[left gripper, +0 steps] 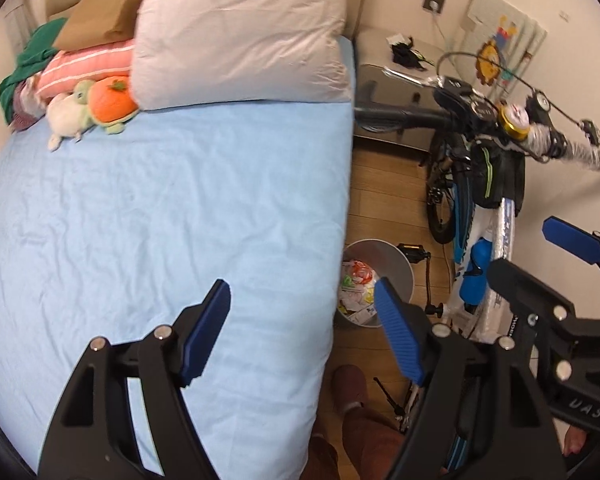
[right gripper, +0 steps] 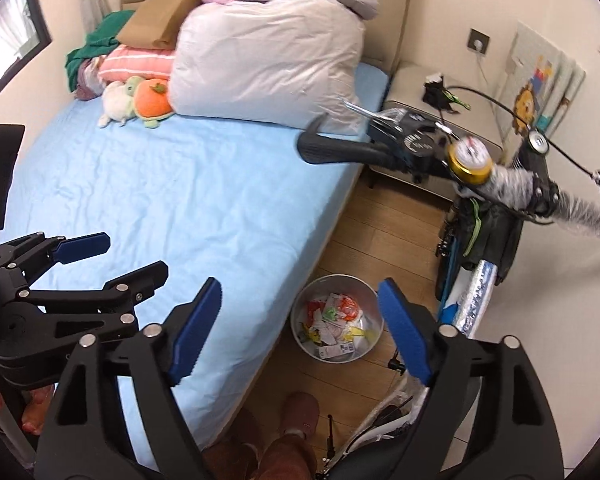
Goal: Collect trash
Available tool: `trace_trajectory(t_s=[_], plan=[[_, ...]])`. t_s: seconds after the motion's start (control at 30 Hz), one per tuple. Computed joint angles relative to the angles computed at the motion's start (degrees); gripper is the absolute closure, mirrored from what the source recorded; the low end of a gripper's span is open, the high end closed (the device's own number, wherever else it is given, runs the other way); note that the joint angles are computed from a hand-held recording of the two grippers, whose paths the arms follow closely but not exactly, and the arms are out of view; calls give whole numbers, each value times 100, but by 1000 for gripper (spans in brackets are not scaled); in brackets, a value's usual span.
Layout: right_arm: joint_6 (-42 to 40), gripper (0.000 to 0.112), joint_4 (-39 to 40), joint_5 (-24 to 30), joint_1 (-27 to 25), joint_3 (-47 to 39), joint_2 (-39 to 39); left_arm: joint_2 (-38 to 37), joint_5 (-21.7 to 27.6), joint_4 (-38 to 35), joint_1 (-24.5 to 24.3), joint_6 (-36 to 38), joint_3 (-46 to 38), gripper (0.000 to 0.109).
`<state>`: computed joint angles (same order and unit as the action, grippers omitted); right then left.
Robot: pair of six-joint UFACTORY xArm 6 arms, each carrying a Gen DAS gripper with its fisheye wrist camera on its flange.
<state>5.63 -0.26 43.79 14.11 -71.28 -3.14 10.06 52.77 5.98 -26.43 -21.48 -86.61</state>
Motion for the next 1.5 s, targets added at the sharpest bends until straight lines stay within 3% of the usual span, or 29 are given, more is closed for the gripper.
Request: trace_trajectory(t_s=[0.47,0.7,0.9,1.07,1.27,1.5], plan=[[-678,17,320,1372,1410,-2214,518,-2307,1428,836,927,-936,763,26],[-1079,16,682,2138,2050,-3798,1137,-3103,2550,1623,1068,-1555,506,19],[-1663,17,979,2998,2298,-5379,1857,-3385,3848,1987,903,-2373,26,18],[-1996,16,1149,3422,2262,-6276,2202,-3575,4510,1976,705,-3158,-297,17],[-2267,16,1356,3683,2230,-6743,2348,-3273,5605,2792,-68,-3743,-1026,16],[-2399,16,1525,3944,2239,-7275,2569,-3076,6096,3286,-587,-3915,-1459,15]])
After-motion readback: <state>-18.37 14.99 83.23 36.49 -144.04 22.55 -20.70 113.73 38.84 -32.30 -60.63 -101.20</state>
